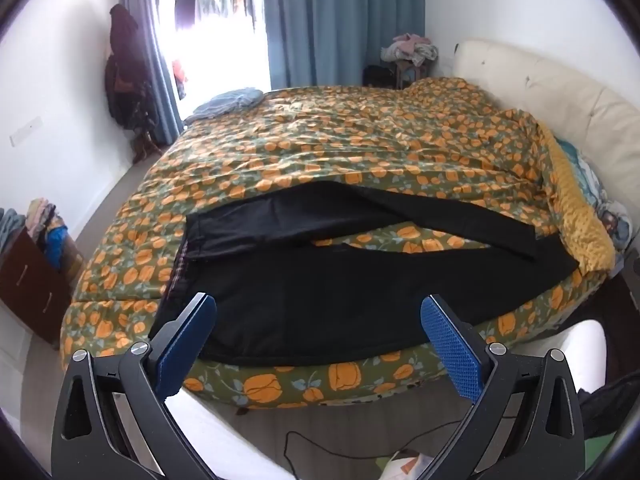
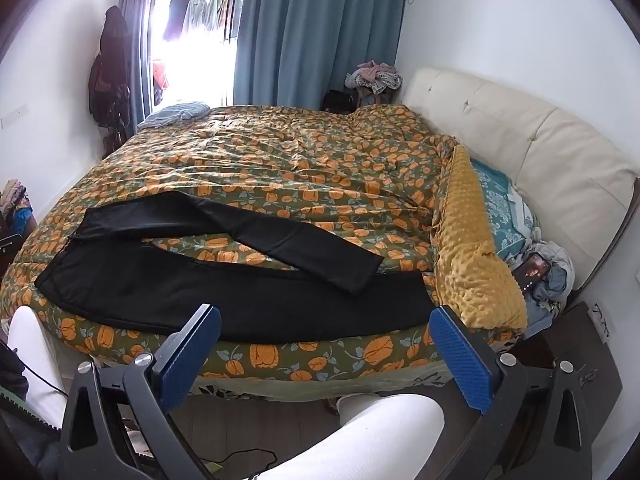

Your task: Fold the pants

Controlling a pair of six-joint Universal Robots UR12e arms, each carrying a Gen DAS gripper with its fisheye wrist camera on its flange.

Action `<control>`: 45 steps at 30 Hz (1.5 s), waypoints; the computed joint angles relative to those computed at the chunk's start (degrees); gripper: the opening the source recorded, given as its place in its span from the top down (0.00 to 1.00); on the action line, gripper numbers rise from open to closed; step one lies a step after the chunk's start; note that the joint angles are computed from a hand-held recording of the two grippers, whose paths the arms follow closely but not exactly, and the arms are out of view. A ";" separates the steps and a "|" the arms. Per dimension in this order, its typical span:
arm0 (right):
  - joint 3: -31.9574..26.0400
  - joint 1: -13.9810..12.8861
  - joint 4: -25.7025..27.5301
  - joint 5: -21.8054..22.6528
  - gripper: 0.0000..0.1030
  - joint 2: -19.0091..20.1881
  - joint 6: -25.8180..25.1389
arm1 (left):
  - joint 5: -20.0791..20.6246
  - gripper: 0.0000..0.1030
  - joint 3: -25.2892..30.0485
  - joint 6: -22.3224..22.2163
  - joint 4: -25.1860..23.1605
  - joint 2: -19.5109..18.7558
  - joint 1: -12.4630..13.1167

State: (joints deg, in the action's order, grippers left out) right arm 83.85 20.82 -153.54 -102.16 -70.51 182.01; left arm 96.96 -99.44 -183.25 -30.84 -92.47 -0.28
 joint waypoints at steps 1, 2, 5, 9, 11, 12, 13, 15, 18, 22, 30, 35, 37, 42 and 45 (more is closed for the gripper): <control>-0.05 -0.04 0.11 0.47 0.00 -0.02 0.17 | -0.39 0.01 0.04 0.20 0.10 -0.05 0.02; -0.07 -0.07 0.13 0.91 0.00 -0.08 0.36 | -0.54 0.01 0.06 0.28 0.19 -0.07 0.06; 0.16 -0.15 -0.66 2.03 0.00 -0.43 0.20 | -1.58 0.01 -0.05 -0.26 0.15 0.04 0.32; 0.39 -0.89 -1.43 4.16 0.00 -0.32 -1.03 | -5.00 0.01 0.09 -4.66 -2.37 0.42 1.33; 0.62 -0.96 -2.14 4.79 0.00 -0.28 -2.65 | -6.23 0.01 -0.04 -6.60 -3.20 0.68 1.68; 0.84 -0.93 -3.01 4.92 0.00 -0.22 -3.77 | -6.20 0.01 -0.06 -7.48 -3.58 0.81 1.72; 1.10 -0.87 -3.99 4.93 0.00 -0.17 -4.83 | -6.16 0.01 -0.04 -8.25 -3.98 0.90 1.77; 1.56 -0.91 -4.90 5.08 0.00 -0.21 -6.10 | -6.84 0.01 -0.07 -9.32 -4.62 1.11 2.00; 1.53 -1.00 -4.49 5.67 0.00 -0.27 -5.53 | -9.19 0.01 0.36 -9.87 -6.50 1.23 2.68; 1.64 -1.30 -5.52 5.55 0.00 -0.43 -3.90 | -6.65 0.01 0.72 -7.09 -6.48 1.13 1.71; 1.74 -1.91 -5.34 5.12 0.00 -1.21 -2.63 | -5.15 0.01 1.36 -0.32 -3.97 0.72 0.73; 1.84 -2.35 -4.65 5.35 0.00 -1.47 -0.69 | -6.04 0.01 1.21 0.00 -1.67 0.75 1.11; 1.84 -2.50 -3.88 6.08 0.00 -1.64 -0.16 | -6.53 0.01 1.10 0.09 -0.64 0.81 1.25; 1.70 -2.48 -3.81 6.26 0.00 -1.69 0.42 | -8.54 0.01 0.48 -0.39 1.31 1.31 2.04; 1.52 -2.20 -3.63 5.71 0.00 -1.68 -0.72 | -10.21 0.01 0.00 -1.35 2.13 1.72 2.76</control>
